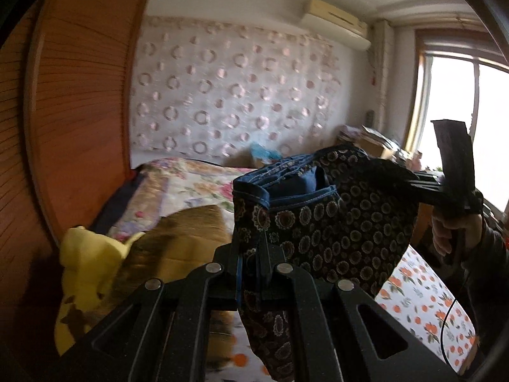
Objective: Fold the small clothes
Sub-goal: 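Carry the folded garment with both grippers toward the yellow plush toy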
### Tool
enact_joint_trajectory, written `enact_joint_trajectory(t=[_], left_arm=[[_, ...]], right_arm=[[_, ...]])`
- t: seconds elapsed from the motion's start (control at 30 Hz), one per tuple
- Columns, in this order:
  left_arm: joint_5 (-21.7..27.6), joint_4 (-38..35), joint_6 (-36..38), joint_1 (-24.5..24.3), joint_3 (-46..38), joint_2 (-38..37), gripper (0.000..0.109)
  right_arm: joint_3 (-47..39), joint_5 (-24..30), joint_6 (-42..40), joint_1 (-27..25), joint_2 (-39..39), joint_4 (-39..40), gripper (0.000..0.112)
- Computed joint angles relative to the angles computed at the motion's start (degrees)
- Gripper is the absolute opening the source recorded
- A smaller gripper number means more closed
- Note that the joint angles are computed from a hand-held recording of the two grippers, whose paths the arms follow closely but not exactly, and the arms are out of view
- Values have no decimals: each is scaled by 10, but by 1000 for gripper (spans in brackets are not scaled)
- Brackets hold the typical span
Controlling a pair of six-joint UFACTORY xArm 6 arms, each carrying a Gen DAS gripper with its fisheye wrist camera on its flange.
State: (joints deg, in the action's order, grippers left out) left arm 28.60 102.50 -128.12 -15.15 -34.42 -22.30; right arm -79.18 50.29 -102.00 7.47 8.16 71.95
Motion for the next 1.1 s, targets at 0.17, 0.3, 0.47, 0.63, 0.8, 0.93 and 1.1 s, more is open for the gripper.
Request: enact_joint_trajectory(t=[0.17, 0.3, 0.47, 0.63, 0.8, 0.93, 1.1], left_arm=[[25, 28, -66, 16, 54, -38, 6], [34, 34, -97, 32, 80, -44, 6], [37, 44, -142, 55, 108, -42, 6], [54, 34, -179, 57, 131, -33, 6], [54, 31, -218, 65, 147, -20, 6], [48, 37, -238, 69, 154, -12, 6], [41, 32, -237, 78, 151, -4, 6]], right_arm=[[-80, -32, 0, 61, 53, -29, 9], [-150, -38, 6, 95, 107, -53, 9], [-232, -50, 42, 140, 170, -96, 9], [-280, -68, 36, 175, 212, -71, 11], [-295, -107, 68, 198, 236, -85, 55], [-272, -131, 32, 194, 226, -34, 69], [-277, -108, 83, 168, 250, -83, 70]])
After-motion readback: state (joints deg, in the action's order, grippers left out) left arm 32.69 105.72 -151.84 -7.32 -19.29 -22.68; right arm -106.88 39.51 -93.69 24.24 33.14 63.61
